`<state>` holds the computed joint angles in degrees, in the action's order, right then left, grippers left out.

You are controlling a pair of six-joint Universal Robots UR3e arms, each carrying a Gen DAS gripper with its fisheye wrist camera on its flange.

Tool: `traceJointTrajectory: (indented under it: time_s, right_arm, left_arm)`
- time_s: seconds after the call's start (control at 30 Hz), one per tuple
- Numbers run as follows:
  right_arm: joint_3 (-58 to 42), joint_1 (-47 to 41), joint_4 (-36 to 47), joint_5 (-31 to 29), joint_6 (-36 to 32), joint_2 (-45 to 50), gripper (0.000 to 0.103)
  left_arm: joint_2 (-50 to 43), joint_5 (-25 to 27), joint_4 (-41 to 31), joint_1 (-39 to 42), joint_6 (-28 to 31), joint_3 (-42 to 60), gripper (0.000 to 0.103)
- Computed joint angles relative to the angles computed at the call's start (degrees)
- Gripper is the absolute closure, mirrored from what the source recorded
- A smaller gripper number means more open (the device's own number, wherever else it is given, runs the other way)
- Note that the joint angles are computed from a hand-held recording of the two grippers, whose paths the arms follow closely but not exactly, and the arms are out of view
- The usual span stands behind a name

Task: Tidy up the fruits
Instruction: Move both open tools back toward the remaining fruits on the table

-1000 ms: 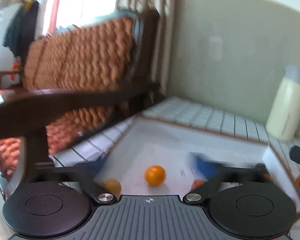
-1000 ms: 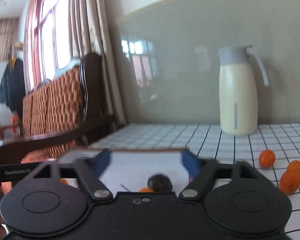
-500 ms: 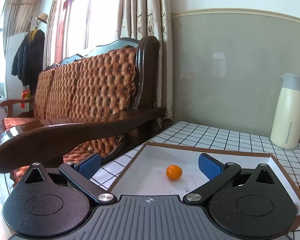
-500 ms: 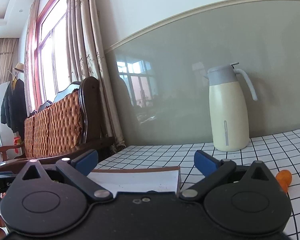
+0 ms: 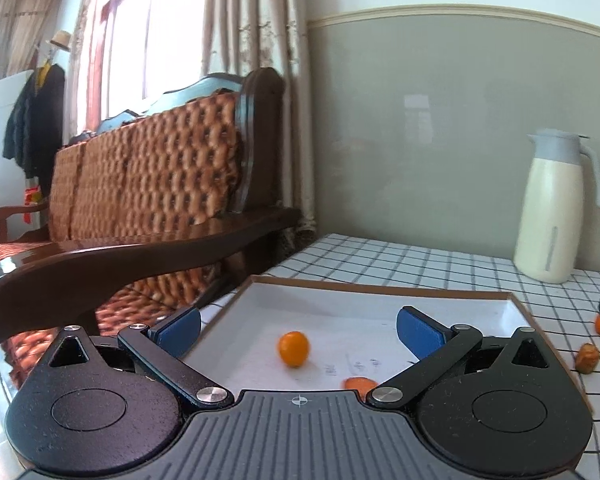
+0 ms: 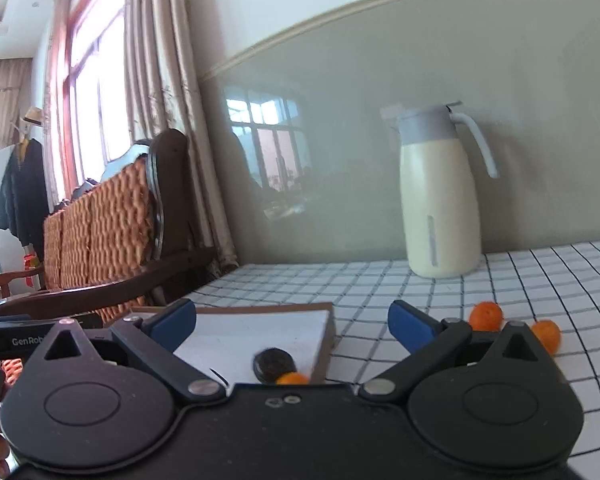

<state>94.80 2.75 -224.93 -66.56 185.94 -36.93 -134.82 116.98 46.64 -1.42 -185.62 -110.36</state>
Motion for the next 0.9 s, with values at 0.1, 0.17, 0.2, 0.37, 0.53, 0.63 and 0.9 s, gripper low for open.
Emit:
traceJointTrajectory:
  time_s: [0.1,0.17,0.2,0.37,0.53,0.63,0.9]
  right_arm:
    - [2.0,-1.3,2.7,0.0,-1.5,-2.0,0.006]
    - [3.5,-2.0,3.3,-0.6,-1.9,-3.0,0.006]
    - [4.3,-2.6,3.9,-0.3,-2.1,-3.7,0.006]
    - [8.4,-5.9,4.3,-0.1,-1.5,-6.4,0.007]
    - [11.3,-8.7,3.6,-0.5,-1.5,-7.8,0.013]
    - [12.3,-9.8,3.9,-1.1,-2.0,-8.4,0.019]
    - [13.4,-12.5,6.0,-2.2,-2.3,-9.0,0.038]
  left_arm:
    - [-0.4,-1.0,-1.6,-1.6,0.4,1.6,0.0]
    - [-1.1,-1.3,-2.3,-3.2,1.1,3.0,0.0]
    - [-1.6,-1.1,-2.4,-4.0,1.5,3.8,0.0]
    - [-3.7,-1.1,-5.8,-8.1,2.7,9.2,0.0]
    - [-5.9,-1.2,-9.4,-11.6,3.4,14.1,0.0]
    - [-6.9,-1.8,-11.3,-12.9,3.8,16.8,0.0]
    - [-9.6,-2.9,-16.1,-16.5,3.3,23.4,0.0]
